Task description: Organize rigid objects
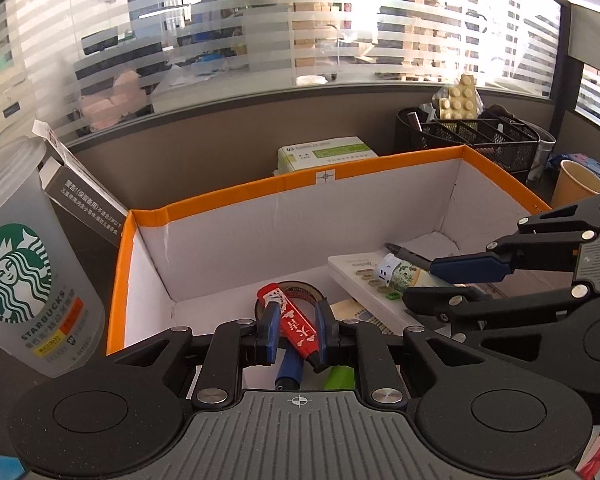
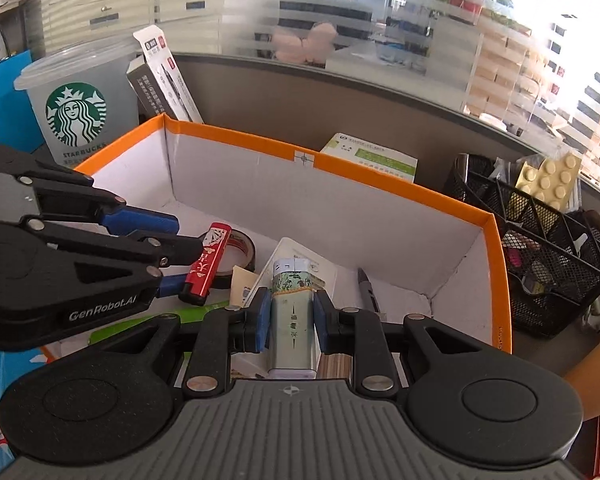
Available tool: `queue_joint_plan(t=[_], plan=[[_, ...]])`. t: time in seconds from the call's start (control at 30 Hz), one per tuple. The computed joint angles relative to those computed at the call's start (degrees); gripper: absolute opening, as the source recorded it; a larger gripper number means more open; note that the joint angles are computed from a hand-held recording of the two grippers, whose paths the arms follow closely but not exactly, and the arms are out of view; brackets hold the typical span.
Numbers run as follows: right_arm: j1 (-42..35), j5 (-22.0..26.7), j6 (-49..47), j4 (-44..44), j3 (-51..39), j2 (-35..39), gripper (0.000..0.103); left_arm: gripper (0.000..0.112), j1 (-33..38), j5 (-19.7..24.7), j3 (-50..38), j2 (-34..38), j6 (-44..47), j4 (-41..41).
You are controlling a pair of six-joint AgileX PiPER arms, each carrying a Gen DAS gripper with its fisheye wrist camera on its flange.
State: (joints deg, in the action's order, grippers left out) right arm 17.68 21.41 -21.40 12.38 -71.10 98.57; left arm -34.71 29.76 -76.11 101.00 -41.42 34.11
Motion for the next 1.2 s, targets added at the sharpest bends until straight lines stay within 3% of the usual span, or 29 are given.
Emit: queue_joint_plan(t=[0.2, 0.3, 0.37, 0.47, 0.57, 0.77, 0.9, 1.1, 1.2], plan=[[0.3, 0.23, 3.9, -3.25, -0.61, 0.4, 0.024, 0.017, -0.28, 0.91, 0.03, 0.28, -0.93, -0.05], [0.68, -1.08, 6.99, -6.08, 0.32, -0.24, 0.038, 0.021, -0.52, 1.37, 0.44, -0.35, -2.64, 0.95], [0.91, -2.4, 8.63, -7.5, 1.59, -1.35, 0.055, 0.021, -0.72, 1.5, 1.16, -1.31, -2.95, 1.21], [0.88, -3.7, 10.19, -8.37, 3.51, -3.58, 0.061, 0.021, -1.23, 2.03, 2.63, -3.18, -4.74, 2.36], [1.21, -4.9, 13.13, -10.56, 5.87, -6.92, 0.069, 0.033, -2.21, 2.89, 4.38, -5.42, -7.76, 4.64], [4.56, -7.8, 37.33, -34.12, 12.29, -15.83, 0.085, 0.066, -5.77, 5.11, 9.86, -12.78, -16.67, 12.99], [7.5, -7.74, 53.8, -49.63, 16.56, -22.48, 0.091, 0.086, -9.33, 8.23, 13.83, -18.31, -22.81, 19.25], [14.88, -3.61, 76.05, -70.96, 23.54, -31.75, 0.101, 0.099, -14.98, 13.61, 21.31, -27.21, -30.89, 25.87], [18.85, -1.09, 83.59, -76.83, 26.95, -35.33, 0.103, 0.101, -17.52, 15.91, 24.73, -30.63, -34.15, 27.49]])
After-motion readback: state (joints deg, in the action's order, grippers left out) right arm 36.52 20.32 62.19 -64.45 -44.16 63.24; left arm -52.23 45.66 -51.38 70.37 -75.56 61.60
